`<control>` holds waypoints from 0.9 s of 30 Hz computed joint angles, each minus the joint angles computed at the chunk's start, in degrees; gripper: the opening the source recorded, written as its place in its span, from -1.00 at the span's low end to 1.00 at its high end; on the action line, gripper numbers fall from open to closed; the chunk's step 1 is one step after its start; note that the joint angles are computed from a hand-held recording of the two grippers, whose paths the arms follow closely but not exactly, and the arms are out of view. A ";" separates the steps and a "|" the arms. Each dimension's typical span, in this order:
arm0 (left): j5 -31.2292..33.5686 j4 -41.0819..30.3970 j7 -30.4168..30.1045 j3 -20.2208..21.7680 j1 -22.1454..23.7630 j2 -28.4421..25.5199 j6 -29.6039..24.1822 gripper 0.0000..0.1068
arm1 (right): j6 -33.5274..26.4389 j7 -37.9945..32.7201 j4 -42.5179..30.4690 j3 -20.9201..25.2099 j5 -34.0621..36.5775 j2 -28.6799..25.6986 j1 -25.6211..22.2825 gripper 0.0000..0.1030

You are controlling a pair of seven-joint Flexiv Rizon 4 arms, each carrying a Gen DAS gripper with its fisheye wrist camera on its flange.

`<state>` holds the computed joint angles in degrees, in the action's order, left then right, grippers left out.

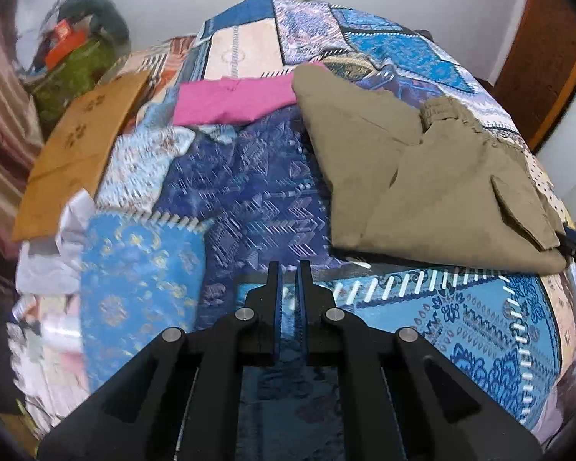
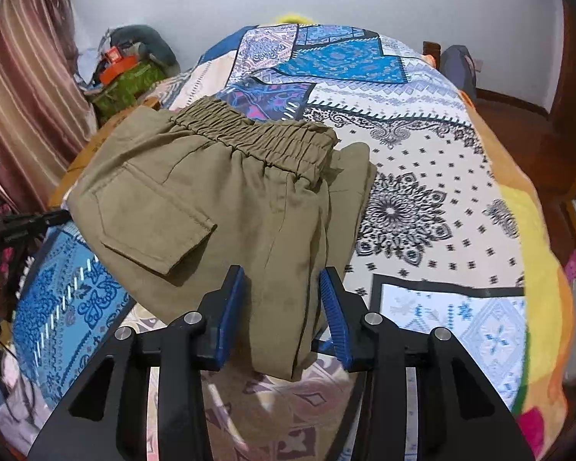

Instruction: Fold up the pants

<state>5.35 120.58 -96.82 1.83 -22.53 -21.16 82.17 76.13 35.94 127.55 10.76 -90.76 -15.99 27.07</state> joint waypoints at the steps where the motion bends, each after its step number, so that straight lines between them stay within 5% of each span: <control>1: -1.15 0.63 2.00 -1.97 1.77 0.71 0.66 -0.86 | 0.13 -0.17 0.20 0.03 0.11 0.54 -0.18 -0.27; 9: -13.26 -2.38 20.75 -18.39 10.36 -0.08 3.45 -0.85 | -0.16 -2.13 -2.17 -1.25 -1.58 1.87 -1.63 -0.26; 12: -15.37 -7.53 25.15 -20.03 8.77 -3.64 0.86 -0.85 | 1.03 -3.27 -4.54 -1.77 -2.49 -0.38 -2.68 -0.24; 17: -14.54 -17.98 25.98 -14.43 0.82 -11.21 -6.27 -0.85 | 4.14 -6.29 -8.10 -2.53 -2.00 -5.56 -3.63 -0.24; 22: -8.82 -25.48 21.17 -5.85 -5.79 -16.90 -11.28 -0.85 | 2.51 -16.95 -7.62 -3.57 7.56 -7.79 -1.06 -0.24; 25: -4.41 -27.14 16.38 -1.61 -8.24 -18.34 -10.80 -0.87 | 8.36 -9.80 -7.56 -6.59 0.89 -8.63 -2.29 -0.25; 27: -6.21 -26.19 17.40 -4.25 -5.66 -17.95 -10.96 -0.87 | 9.81 -6.75 -8.19 -5.92 -2.33 -9.28 -4.23 -0.25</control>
<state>-0.85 94.39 -79.42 -2.42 -28.18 -39.11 71.21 85.94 29.19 119.36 4.84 -93.09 -25.27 22.83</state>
